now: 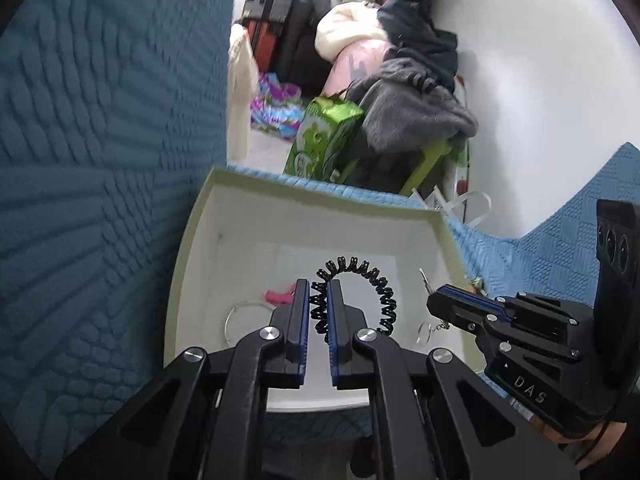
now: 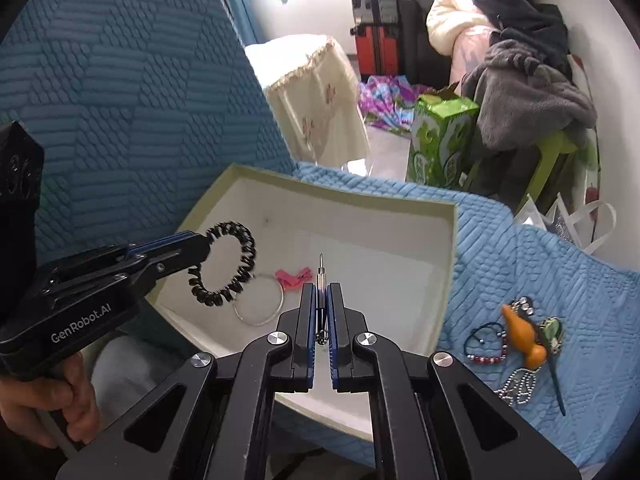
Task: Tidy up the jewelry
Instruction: 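Open both tools to drop the bracelet and hairpin into the box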
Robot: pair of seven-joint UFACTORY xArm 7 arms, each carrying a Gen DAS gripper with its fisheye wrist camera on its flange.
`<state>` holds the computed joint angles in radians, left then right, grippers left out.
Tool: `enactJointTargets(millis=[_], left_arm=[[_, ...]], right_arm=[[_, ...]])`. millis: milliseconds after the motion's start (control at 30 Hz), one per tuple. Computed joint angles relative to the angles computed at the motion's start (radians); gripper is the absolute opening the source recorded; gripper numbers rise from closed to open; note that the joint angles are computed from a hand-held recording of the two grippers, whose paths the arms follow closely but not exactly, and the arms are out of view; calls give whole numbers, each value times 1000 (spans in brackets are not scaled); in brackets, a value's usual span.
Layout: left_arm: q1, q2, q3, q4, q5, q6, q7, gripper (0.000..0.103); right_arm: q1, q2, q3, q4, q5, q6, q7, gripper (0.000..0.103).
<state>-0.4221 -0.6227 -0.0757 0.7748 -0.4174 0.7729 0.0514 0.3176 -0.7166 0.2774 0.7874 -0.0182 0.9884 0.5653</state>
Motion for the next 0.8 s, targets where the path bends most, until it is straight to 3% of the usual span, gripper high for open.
enactJointTargets(millis=[300,333,433,467,533,800], left_arm=[[4,-2,6,-13,-11,10,-2,8],[8,-1,5,-10,-7,11,-8,11],[47,-6,-25,15,45,45,-75,41],[47,-19,-22,15,45,44,-84,51],[46,-45,-20,21,45,38,-100,59],[53,-112,-50,89,105,42,-155,59]], right_arm=[[27,22,-22,-9,43,0,-19,4],[31,20,-27,-4,48,7,-27,5],[27,4,-35,7,60,18,-29,12],[26,-2,-36,12,65,23,-28,20],[26,-17,-41,26,73,33,-35,24],[-13,-113,-41,101,41,76,-75,40]])
